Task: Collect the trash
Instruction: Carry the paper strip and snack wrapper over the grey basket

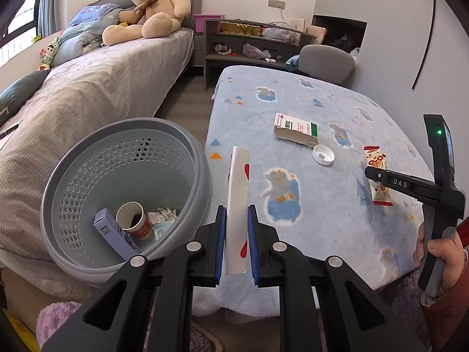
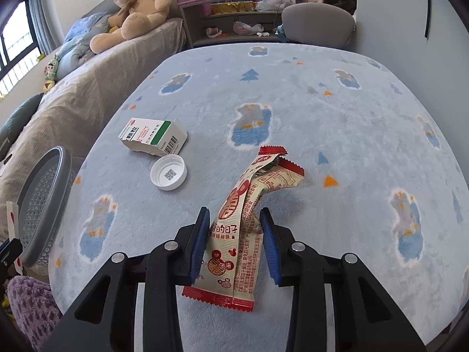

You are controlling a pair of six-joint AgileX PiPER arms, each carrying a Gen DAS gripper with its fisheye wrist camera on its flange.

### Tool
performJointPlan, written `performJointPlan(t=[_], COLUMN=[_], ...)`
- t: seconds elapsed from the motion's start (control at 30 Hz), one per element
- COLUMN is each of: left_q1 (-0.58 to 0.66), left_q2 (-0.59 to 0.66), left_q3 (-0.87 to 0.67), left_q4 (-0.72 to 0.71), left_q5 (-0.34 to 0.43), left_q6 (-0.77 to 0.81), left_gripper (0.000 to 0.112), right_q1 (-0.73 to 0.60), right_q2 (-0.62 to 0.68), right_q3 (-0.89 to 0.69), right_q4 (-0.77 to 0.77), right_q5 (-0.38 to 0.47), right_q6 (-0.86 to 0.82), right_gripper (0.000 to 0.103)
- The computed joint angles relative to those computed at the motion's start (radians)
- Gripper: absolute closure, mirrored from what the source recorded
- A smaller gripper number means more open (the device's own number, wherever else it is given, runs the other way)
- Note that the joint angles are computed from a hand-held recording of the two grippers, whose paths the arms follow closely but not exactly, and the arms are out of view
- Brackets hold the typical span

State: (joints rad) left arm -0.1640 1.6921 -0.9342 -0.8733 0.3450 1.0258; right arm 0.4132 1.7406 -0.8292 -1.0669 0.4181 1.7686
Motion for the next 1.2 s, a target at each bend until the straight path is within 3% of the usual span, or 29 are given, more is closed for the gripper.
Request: performJointPlan(t=[0.47,0.77,1.2], left_q1=[0.131,0.227,0.328], left_q2=[-0.006,0.07,0.241], left_q3=[-0.016,-0.111,-0.323], left_q4=[-0.077,-0.06,0.073], left_q5=[0.045,0.068,0.088], left_q6=[0.096,0.112,-0.008], left_gripper=[0.098,0.098,0.098], right_q1=[0.162,0.228,0.273], right_q2=[-0.037,0.097,0.348], right_q3=[-0.075,-0.328,-0.773], right_q4=[0.082,0.21,0.507], right_q5=[0.079,0.078,0.107], right_q6=[-0.067,-0.268,-0.68], right_gripper=[0.068,0.068,0.068])
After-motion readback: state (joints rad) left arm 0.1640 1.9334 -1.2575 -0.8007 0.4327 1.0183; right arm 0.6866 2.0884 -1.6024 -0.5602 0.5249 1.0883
